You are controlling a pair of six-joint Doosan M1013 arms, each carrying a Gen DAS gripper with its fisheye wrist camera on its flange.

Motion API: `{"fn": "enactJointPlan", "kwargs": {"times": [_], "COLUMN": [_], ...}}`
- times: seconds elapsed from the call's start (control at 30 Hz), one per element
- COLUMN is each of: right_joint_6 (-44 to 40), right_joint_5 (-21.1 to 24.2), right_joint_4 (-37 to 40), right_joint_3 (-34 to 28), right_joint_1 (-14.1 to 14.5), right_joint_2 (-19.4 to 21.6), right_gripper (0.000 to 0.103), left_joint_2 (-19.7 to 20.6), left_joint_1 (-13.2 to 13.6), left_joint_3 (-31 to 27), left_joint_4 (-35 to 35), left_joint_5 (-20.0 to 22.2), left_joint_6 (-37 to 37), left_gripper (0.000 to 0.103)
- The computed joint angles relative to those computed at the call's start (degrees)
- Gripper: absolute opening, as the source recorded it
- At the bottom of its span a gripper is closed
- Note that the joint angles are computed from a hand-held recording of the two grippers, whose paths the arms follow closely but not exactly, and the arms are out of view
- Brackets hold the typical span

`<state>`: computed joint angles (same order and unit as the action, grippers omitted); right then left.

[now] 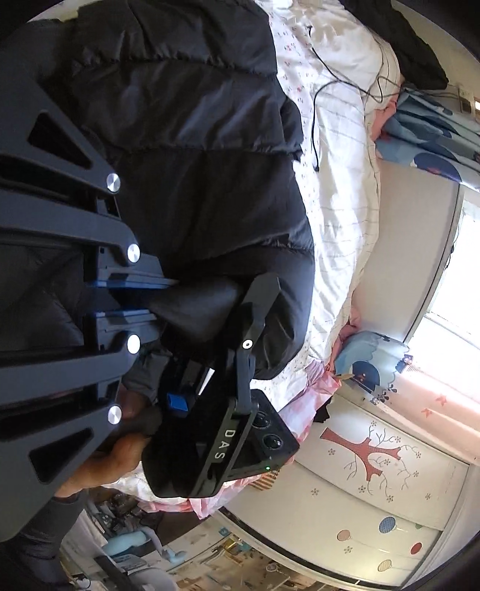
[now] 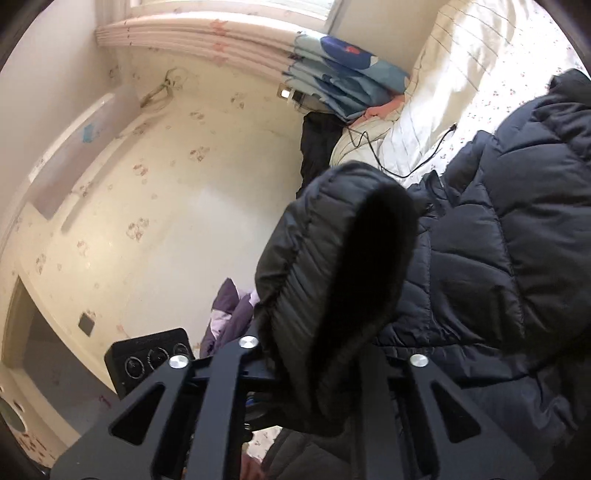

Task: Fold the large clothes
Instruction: 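Press the folded side flat with the left tool while the right tool holds the hood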

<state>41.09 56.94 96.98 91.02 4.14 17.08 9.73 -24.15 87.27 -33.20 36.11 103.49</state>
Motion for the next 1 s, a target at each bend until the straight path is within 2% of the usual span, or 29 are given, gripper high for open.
{"fn": "enactJointPlan", "kwargs": {"times": [0.07,0.13,0.2,0.23,0.3,0.37,0.47,0.57,0.7,0.87,0.93,1.0], "right_joint_6": [-1.2,-1.8,-1.2,-0.5,0.1,-0.8,-2.3,-0.6,3.6,11.5,15.1,18.3], "right_joint_5": [-1.0,-1.5,-1.4,-1.2,-0.9,-0.3,-1.0,-2.8,-4.8,-5.8,-5.6,-5.3], "right_joint_4": [-1.8,-2.1,-2.1,-2.7,-6.6,-10.6,-14.2,-18.9,-24.1,-34.5,-38.1,-41.2], "right_joint_3": [-0.8,-1.3,-2.6,-3.8,-7.3,-11.1,-13.7,-15.6,-15.1,-13.7,-12.9,-12.3], "right_joint_1": [0.6,0.8,0.7,0.8,1.2,1.6,1.2,-0.5,-2.8,-4.5,-5.1,-5.6], "right_joint_2": [-0.2,-0.2,0.4,0.8,1.2,1.0,-0.3,-0.9,-0.9,1.2,2.5,3.9], "right_gripper": [0.009,0.009,0.008,0.008,0.008,0.008,0.008,0.008,0.008,0.008,0.008,0.008], "left_joint_2": [-1.2,-3.2,-5.2,-6.1,-7.4,-8.3,-9.0,-7.7,-5.0,0.6,2.1,3.4], "left_joint_1": [0.8,2.4,3.5,4.1,5.9,7.4,9.3,9.8,9.2,8.1,8.1,8.4], "left_joint_3": [1.4,3.8,5.9,6.7,7.6,8.4,9.3,8.3,6.1,2.2,1.8,1.6], "left_joint_4": [-1.8,-3.9,-1.7,-0.3,0.9,1.0,-1.8,-7.1,-6.7,6.4,9.9,10.0], "left_joint_5": [0.2,0.8,-0.6,-1.4,-3.6,-7.1,-14.4,-15.7,-14.4,-7.6,-5.0,-3.1], "left_joint_6": [1.1,2.3,-0.6,-2.4,-5.2,-8.4,-10.7,-7.4,-7.3,-18.2,-21.7,-22.9], "left_gripper": [0.013,0.025,0.036,0.037,0.037,0.041,0.056,0.056,0.057,0.057,0.057,0.057]}}
